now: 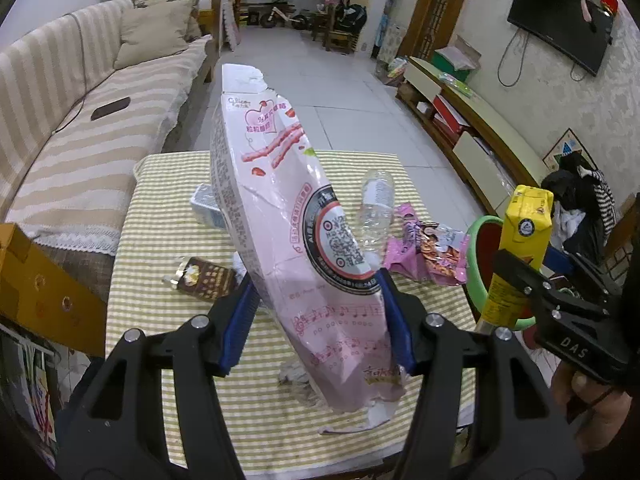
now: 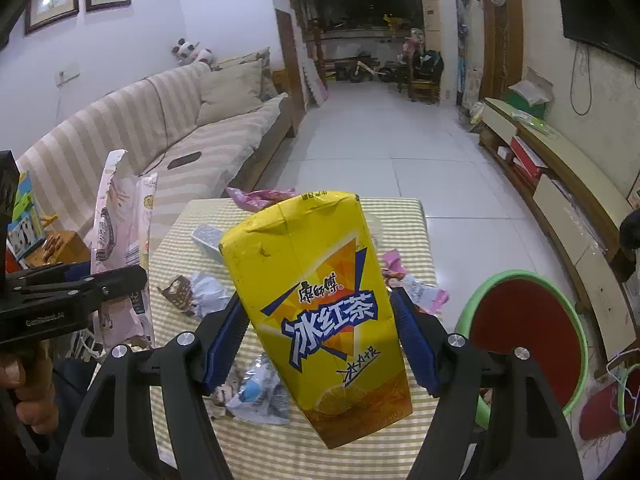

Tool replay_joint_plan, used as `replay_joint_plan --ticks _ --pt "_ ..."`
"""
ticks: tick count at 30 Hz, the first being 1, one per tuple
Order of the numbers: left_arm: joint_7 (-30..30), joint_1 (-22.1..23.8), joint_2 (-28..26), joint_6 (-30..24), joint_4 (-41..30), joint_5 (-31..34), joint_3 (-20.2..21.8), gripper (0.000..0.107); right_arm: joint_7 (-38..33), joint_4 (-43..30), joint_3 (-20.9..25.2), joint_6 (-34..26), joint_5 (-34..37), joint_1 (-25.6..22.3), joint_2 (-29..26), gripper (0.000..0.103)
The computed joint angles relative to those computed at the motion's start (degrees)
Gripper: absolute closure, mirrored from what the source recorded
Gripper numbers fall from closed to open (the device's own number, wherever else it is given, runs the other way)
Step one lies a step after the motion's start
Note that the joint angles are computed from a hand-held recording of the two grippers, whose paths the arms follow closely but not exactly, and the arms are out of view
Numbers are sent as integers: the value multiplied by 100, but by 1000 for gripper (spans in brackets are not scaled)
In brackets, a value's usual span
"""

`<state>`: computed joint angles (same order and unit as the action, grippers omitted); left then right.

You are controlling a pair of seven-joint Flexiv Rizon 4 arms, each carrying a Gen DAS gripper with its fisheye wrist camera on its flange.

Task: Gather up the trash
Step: 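Carry the pink package and yellow carton in both tools over the bin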

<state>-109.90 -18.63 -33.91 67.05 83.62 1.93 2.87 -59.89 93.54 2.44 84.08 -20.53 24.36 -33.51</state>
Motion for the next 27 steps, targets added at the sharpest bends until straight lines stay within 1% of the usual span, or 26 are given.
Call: replay_joint_plan --ticks 4,8,16,19,22,25,27 --pt "127 -39 -159 -99 -277 -26 -90 51 117 116 -157 108 18 -11 65 34" --pt "274 -137 -412 -297 -723 -47 -154 51 283 275 -360 218 0 -36 157 34" --pt "701 -368 -1157 -779 -1940 -221 -372 51 629 631 -773 325 -131 -136 353 35" --pt "941 -476 -1554 -1065 -2613 -321 -470 51 767 775 -941 369 -170 -209 424 35" --pt "1142 -561 -1870 -1280 -3133 -428 -538 51 913 869 -1100 378 -223 -252 452 35" --pt "1361 -683 -2314 -1640 -3898 -533 -581 51 1003 944 -1175 390 -253 -358 459 35" --pt "1491 -760 -2686 -1978 -4552 -620 -597 51 1049 958 -1182 352 -238 -468 441 35"
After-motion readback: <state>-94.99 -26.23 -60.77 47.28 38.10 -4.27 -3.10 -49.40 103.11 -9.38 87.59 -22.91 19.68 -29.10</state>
